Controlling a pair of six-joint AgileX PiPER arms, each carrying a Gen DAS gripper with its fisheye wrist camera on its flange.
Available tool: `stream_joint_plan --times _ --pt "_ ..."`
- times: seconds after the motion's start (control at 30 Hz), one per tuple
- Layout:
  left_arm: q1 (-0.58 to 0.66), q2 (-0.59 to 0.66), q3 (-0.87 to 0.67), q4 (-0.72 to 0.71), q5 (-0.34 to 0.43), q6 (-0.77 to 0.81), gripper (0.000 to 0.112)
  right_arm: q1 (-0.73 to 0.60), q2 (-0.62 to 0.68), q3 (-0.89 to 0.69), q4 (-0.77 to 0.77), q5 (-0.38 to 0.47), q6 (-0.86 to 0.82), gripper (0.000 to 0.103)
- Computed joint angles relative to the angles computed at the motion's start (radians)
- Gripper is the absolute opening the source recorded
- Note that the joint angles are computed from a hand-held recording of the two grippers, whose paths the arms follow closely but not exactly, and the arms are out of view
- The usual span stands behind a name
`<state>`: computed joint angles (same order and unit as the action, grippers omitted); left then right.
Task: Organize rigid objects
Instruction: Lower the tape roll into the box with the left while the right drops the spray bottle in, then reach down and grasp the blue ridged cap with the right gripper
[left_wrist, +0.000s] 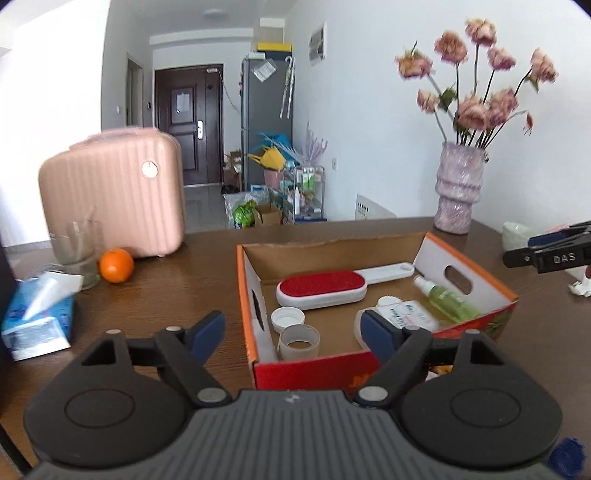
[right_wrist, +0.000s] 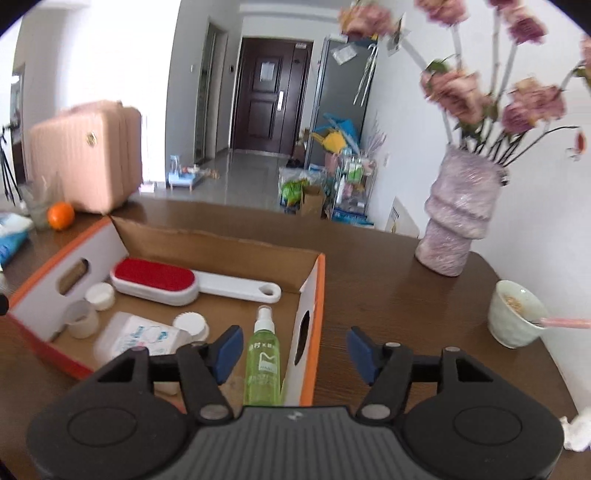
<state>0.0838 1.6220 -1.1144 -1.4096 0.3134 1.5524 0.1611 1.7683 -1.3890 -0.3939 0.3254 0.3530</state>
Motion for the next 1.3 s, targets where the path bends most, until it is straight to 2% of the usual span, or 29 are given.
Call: stream_joint_plan --times 0.1,0.17,0.27,0.33,0.47,0.53,0.6,0.67,0.7,0.8,0.83,0.9,1.0,1.17,1.3 --pt "0.04 -0.136 0.118 -0.021 0.04 0.018 0.087 0.005 -0.161 0.172 0.02 -0.078 -0.006 0.074" --pt "0.077 -0.229 0.204 -0.034 0.087 0.036 0.09 0.023 -0.269 0.293 -0.027 -0.134 0.043 0.077" --pt "0.14 -0.377 0.354 -0.082 0.161 0.091 0.094 0.059 -0.412 0.462 -0.258 -0.193 0.311 0.078" --pt "0.192 -0.474 0.449 -0.06 0.224 0.078 0.095 0.084 -0.509 0.573 -0.426 -0.224 0.511 0.079" --pt "0.266 -0.661 0.606 0.045 0.286 -0.012 0.096 0.16 -0.705 0.767 -0.767 -0.213 0.911 0.083" --pt "0.306 -0.741 0.668 0.111 0.335 -0.072 0.096 0.239 -0.805 0.863 -0.939 -0.151 1.111 0.086" --pt "0.394 -0.791 0.714 0.169 0.446 -0.09 0.097 0.385 -0.882 0.955 -1.083 -0.002 1.311 0.086" --pt "0.437 -0.841 0.751 0.206 0.489 -0.12 0.097 0.559 -0.913 1.047 -1.185 0.158 1.487 0.086" --pt "0.449 -0.862 0.763 0.218 0.499 -0.135 0.097 0.624 -0.915 1.079 -1.18 0.203 1.522 0.086" --pt "0.494 -0.911 0.782 0.236 0.547 -0.156 0.097 0.705 -0.919 1.107 -1.088 0.227 1.47 0.086" --pt "0.506 -0.928 0.791 0.236 0.56 -0.156 0.097 0.75 -0.92 1.112 -1.069 0.267 1.464 0.086" --pt "0.437 -0.953 0.796 0.266 0.497 -0.216 0.097 0.864 -0.916 1.123 -1.047 0.375 1.483 0.086" --pt "0.289 -0.963 0.797 0.327 0.364 -0.315 0.097 0.911 -0.897 1.129 -1.058 0.43 1.521 0.086" --pt "0.147 -0.904 0.794 0.354 0.228 -0.379 0.097 0.804 -0.822 1.143 -1.148 0.325 1.605 0.086" --pt "0.045 -0.804 0.783 0.328 0.11 -0.384 0.097 0.643 -0.729 1.139 -1.331 0.19 1.722 0.08"
